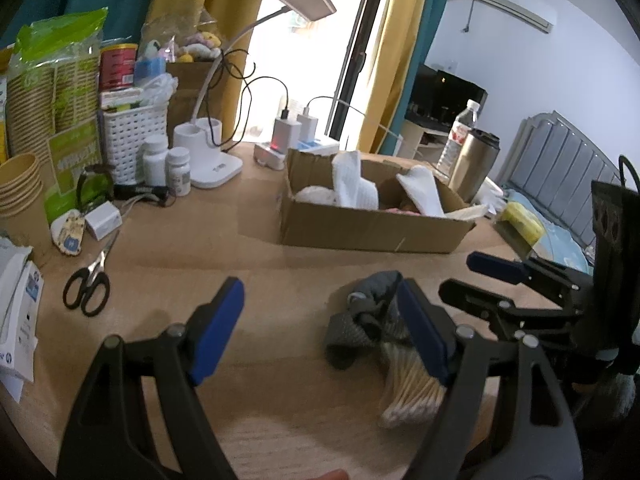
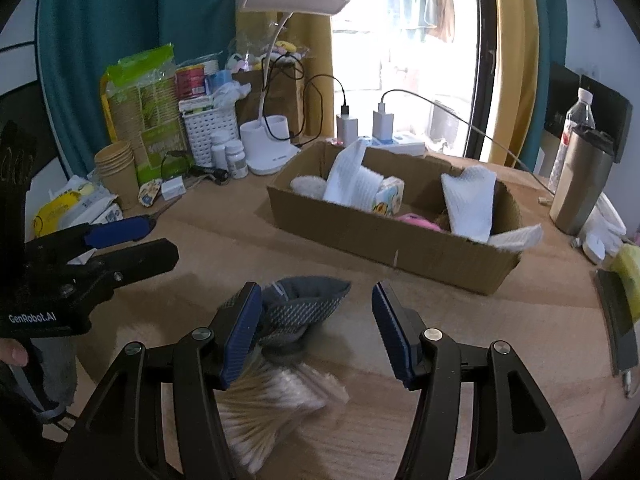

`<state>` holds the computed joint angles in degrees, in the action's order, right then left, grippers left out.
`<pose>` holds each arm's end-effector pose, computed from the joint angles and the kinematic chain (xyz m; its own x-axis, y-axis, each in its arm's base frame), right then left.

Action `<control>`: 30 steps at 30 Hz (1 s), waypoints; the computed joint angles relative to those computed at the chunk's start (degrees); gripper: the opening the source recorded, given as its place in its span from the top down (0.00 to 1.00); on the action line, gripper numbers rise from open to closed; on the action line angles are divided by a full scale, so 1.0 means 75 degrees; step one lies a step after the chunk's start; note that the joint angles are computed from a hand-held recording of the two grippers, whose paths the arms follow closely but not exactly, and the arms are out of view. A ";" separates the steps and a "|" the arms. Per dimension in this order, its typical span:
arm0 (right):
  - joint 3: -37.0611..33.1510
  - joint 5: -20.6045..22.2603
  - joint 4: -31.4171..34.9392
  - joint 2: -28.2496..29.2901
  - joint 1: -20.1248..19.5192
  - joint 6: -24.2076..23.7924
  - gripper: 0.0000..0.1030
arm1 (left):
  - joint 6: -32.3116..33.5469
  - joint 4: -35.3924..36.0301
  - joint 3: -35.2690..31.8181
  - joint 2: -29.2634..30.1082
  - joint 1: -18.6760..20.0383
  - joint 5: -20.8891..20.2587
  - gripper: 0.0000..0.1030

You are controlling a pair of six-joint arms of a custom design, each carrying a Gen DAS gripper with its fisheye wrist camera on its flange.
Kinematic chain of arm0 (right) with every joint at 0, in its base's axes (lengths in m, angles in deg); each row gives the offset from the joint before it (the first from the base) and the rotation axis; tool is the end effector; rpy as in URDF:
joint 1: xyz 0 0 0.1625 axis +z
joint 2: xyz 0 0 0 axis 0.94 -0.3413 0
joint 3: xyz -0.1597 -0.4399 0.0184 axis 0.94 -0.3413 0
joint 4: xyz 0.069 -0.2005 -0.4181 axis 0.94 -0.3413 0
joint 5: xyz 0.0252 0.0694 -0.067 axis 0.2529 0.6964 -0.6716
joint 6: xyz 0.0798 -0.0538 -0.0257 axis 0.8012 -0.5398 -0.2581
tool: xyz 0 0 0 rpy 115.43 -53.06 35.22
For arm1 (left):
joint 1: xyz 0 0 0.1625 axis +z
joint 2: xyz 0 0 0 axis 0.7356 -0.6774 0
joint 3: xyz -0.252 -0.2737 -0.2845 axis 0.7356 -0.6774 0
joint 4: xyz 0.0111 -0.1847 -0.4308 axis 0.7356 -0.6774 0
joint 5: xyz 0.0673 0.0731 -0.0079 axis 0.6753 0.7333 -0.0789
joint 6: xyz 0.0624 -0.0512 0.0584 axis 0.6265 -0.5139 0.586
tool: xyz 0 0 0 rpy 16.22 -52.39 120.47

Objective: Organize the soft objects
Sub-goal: 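Move both tools back to the desk toward the cotton-swab bag and gray glove, then grasp the clear cotton-swab bag with the right tool and lift it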

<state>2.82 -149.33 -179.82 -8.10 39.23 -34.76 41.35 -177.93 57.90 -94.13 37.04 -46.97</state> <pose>0.3268 -0.7204 -0.1338 -0.7099 -0.1070 0.6961 -0.5764 0.6562 -0.4870 0.0711 -0.7653 0.2676 -0.7738 0.4603 -0.4351 0.6304 0.6262 -0.4588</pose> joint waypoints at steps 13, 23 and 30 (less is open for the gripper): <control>0.0146 -0.0049 0.0947 0.0155 -0.0009 0.0554 0.41 | -0.0069 -0.0003 0.0243 -0.0205 0.0175 -0.0115 0.22; 0.0217 -0.0210 0.1170 0.0261 -0.0089 0.0429 0.21 | -0.0111 0.0077 0.0266 -0.0163 0.0189 -0.0006 0.22; 0.0556 -0.0286 0.0762 0.0082 -0.0213 0.0431 0.20 | -0.0027 0.0217 0.0273 -0.0083 0.0112 0.0136 0.22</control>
